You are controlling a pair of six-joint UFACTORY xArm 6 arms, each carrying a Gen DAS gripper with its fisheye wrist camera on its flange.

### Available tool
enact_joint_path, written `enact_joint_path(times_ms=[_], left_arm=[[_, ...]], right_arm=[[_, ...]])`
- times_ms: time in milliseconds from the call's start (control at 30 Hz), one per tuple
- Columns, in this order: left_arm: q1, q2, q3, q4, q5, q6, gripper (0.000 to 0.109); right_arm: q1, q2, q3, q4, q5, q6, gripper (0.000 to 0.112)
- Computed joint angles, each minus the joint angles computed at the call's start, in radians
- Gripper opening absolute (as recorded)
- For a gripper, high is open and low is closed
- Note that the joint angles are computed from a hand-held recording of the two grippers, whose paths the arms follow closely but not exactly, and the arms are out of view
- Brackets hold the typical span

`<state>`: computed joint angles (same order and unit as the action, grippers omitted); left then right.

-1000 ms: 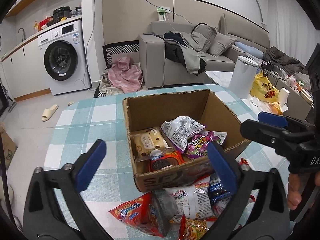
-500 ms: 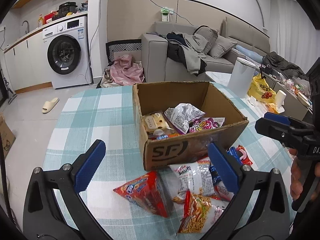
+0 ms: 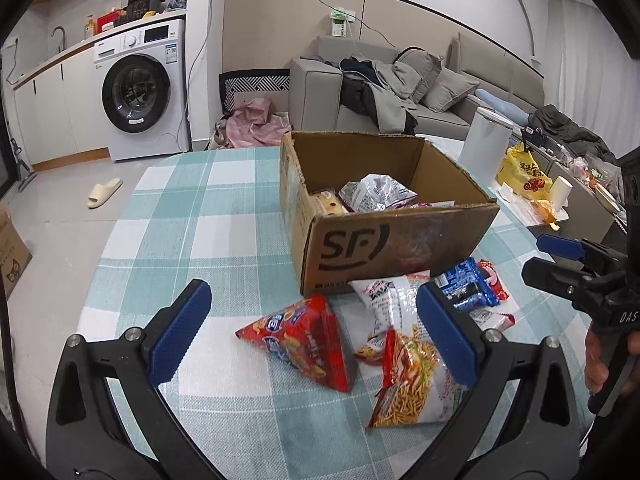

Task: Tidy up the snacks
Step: 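Move both tools back toward the remaining snacks beside the box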

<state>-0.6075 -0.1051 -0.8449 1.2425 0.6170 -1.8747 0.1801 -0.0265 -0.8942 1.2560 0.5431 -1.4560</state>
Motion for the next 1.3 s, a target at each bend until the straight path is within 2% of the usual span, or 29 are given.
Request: enact_joint_path(times_ms=[433,700,933,1300], left_arm=[[-0.015,0.02,0.009,-0.032,0.025,0.027,0.102],[0.011,0.044,0.011,-0.059,-0.019,0.043,0.102],[0.029,0.073,0.009,-0.082,-0.039,0.062,0.102],[0.042,0.1,0.002,-0.104,-0.061,0.089,0.102]], right_arm=[[0.003,0.033,0.009,-0.026,-0.027,-0.003,0.102],[0.009,0.082,-0.002,-0.102,-0.021,0.072,0.102],[0.038,0.106,0.008,-0.177,-0.062,0.097,0.102],[0.035,0.112,0.017,-0.247,-0.034,0.12,0.102]])
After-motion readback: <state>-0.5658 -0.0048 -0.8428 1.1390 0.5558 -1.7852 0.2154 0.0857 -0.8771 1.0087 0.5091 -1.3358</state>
